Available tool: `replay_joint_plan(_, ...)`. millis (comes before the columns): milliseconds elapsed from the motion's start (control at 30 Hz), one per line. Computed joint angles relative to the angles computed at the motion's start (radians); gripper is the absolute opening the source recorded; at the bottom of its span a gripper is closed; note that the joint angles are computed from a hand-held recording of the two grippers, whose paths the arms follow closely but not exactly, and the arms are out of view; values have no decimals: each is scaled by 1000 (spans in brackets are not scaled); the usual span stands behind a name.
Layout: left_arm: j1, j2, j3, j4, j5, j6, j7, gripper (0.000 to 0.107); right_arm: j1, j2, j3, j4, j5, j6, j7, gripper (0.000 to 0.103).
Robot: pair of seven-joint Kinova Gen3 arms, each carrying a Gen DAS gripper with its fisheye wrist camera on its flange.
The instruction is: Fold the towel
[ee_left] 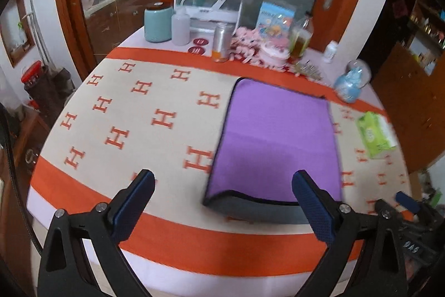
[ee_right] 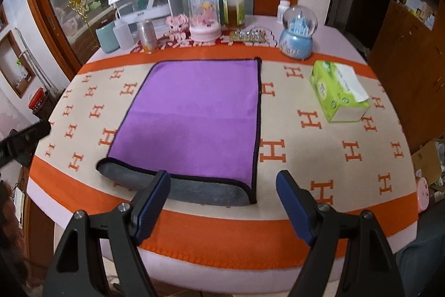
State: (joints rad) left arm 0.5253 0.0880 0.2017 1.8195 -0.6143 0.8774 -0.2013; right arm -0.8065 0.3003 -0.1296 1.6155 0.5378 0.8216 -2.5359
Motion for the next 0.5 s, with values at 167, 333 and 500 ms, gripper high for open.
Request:
replay_joint_plan(167,-106,45,1,19,84,-59,-187,99,50,30,-3,50,-25,-92,101,79)
replay_joint_plan(333,-306,82,170,76,133,-208,-390,98,128,74,-19,71,-128,-161,303,79)
replay_joint_plan(500,-506,148,378,96,145,-284,-588,98,247,117,-86,62,-252,-193,501,71)
